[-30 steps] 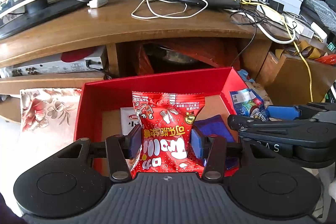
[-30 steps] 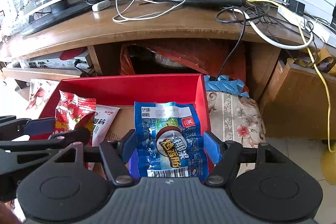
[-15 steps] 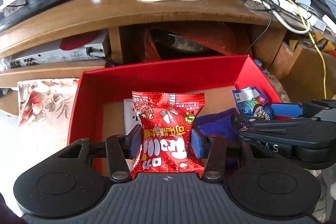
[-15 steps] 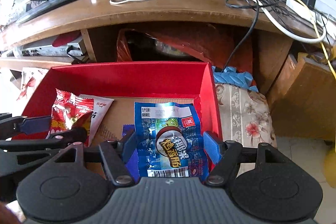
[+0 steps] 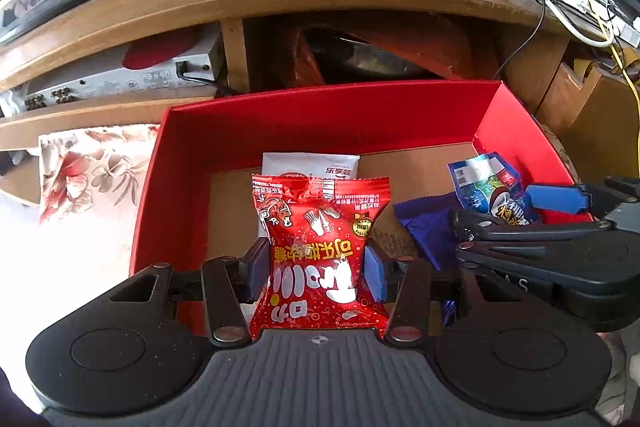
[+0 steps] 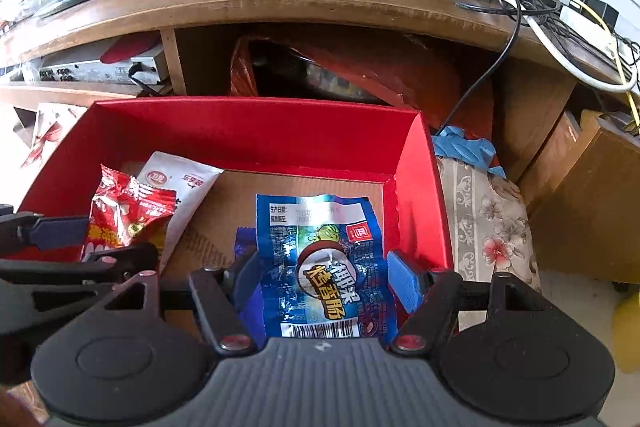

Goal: Organize snacks
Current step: 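Lower red bag into box with left tool while right tool lowers blue-white packet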

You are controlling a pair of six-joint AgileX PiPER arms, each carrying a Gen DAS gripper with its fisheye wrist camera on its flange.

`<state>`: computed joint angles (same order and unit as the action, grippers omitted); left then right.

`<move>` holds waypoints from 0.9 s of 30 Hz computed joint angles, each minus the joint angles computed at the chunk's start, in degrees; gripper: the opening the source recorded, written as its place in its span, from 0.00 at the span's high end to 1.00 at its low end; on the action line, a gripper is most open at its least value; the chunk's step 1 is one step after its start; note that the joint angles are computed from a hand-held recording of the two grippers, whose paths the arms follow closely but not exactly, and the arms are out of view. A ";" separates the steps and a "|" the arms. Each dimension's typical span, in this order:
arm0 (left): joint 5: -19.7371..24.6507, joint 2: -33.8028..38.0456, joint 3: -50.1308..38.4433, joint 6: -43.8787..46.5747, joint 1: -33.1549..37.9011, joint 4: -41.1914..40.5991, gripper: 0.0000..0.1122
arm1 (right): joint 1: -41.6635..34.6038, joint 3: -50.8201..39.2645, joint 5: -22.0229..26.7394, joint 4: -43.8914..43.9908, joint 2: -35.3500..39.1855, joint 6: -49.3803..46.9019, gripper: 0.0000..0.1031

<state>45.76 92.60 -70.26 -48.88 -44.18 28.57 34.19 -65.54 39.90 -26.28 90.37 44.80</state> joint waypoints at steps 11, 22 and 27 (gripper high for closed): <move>0.74 -0.01 -0.13 0.91 0.62 -1.77 0.47 | 0.19 -0.55 0.83 0.35 0.24 -1.11 0.39; 0.19 -2.04 0.47 -0.02 0.84 -1.43 0.37 | 0.38 -0.27 1.77 -1.40 -2.20 0.60 0.35; -0.13 -3.12 0.79 -0.01 0.61 -1.66 0.35 | 0.95 0.16 2.83 -2.28 -3.83 2.17 0.35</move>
<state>45.64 89.48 -69.48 -48.89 -43.57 26.91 35.14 -65.38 42.73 -28.56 86.55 46.97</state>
